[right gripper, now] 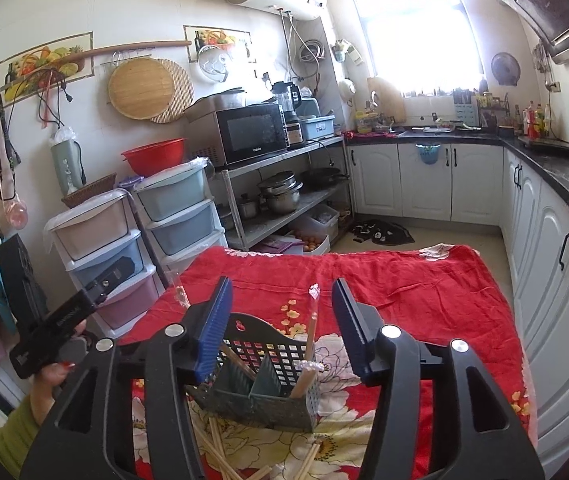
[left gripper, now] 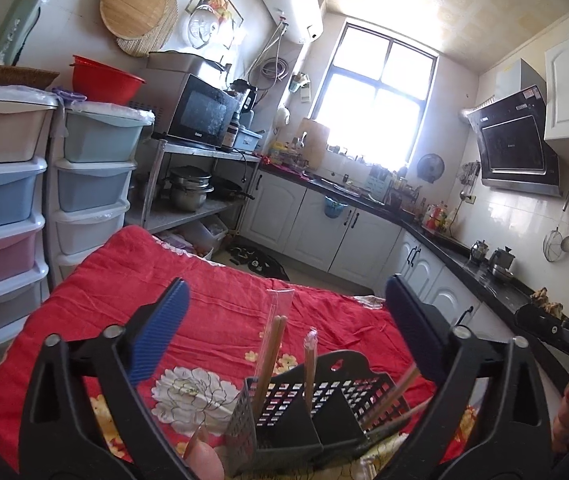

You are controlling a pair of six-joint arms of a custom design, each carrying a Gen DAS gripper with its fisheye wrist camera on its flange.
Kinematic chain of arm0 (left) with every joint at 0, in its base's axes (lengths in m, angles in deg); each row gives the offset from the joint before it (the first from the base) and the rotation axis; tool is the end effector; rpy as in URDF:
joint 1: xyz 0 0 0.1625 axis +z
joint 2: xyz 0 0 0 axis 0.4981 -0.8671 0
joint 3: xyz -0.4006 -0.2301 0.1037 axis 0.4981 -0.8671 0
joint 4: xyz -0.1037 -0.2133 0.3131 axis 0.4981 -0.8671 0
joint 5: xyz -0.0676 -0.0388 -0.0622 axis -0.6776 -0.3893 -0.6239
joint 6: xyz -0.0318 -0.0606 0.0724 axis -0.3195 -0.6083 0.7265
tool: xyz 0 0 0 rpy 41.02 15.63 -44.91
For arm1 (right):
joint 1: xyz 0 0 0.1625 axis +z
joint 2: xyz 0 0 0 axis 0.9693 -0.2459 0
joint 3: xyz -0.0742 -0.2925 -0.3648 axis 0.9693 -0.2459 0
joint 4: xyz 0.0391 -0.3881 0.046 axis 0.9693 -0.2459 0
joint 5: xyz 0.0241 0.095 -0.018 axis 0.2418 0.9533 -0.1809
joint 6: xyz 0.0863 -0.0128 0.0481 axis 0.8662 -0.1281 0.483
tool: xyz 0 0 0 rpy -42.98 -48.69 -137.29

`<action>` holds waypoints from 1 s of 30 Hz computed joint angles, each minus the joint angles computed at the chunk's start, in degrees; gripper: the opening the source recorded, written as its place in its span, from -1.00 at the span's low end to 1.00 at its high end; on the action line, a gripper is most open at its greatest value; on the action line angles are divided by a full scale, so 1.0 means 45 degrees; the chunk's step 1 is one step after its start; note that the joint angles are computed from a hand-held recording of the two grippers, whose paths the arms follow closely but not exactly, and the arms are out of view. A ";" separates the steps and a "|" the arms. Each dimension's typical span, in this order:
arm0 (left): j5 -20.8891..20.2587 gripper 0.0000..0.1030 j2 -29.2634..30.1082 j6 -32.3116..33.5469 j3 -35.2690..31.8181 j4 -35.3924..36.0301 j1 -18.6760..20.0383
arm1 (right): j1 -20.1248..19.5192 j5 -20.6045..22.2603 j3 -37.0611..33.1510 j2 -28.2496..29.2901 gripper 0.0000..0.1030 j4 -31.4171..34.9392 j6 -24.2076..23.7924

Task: Organize utensils
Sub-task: 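Open both tools to drop the chopsticks into the basket, then pull both open tools back from the basket over the pile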

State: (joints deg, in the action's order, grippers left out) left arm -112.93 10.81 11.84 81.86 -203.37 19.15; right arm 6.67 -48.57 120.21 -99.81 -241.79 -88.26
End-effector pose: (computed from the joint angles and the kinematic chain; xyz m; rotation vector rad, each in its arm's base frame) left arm -0.4189 -0.7938 0.0406 0.3948 2.1741 -1.7043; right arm 0.0467 -0.8191 0.4554 0.9800 -2.4442 1.2665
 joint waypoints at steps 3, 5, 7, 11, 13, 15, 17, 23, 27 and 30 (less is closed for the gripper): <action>-0.0031 0.79 -0.0255 -0.0053 0.0605 -0.0132 -0.0067 | -0.0079 0.0059 0.0364 -0.0198 0.12 -0.0231 -0.0115; 0.0015 0.79 -0.0357 -0.0093 0.0895 -0.0225 -0.0125 | -0.0114 0.0036 0.0592 -0.0309 0.12 -0.0421 -0.0196; 0.0012 0.79 -0.0510 -0.0144 0.1300 -0.0383 -0.0184 | -0.0162 0.0035 0.0830 -0.0442 0.13 -0.0564 -0.0287; -0.0017 0.79 -0.0799 -0.0259 0.2108 -0.0726 -0.0268 | -0.0256 0.0056 0.1253 -0.0676 0.16 -0.0795 -0.0357; 0.0058 0.79 -0.0900 -0.0302 0.2482 -0.0949 -0.0332 | -0.0297 0.0063 0.1505 -0.0805 0.17 -0.0935 -0.0390; 0.0102 0.79 -0.1028 -0.0418 0.2925 -0.1254 -0.0390 | -0.0337 0.0089 0.1771 -0.0936 0.17 -0.1064 -0.0405; 0.0133 0.79 -0.1128 -0.0529 0.3303 -0.1520 -0.0431 | -0.0382 0.0117 0.2012 -0.1058 0.17 -0.1089 -0.0488; 0.0356 0.79 -0.1447 -0.0822 0.4407 -0.2047 -0.0542 | -0.0476 0.0074 0.2765 -0.1370 0.17 -0.1233 -0.0835; 0.0561 0.79 -0.1557 -0.0849 0.4888 -0.2154 -0.0593 | -0.0546 0.0013 0.3106 -0.1491 0.17 -0.1124 -0.1010; 0.0650 0.79 -0.1621 -0.1009 0.5127 -0.2153 -0.0599 | -0.0584 -0.0032 0.3308 -0.1518 0.17 -0.1046 -0.1079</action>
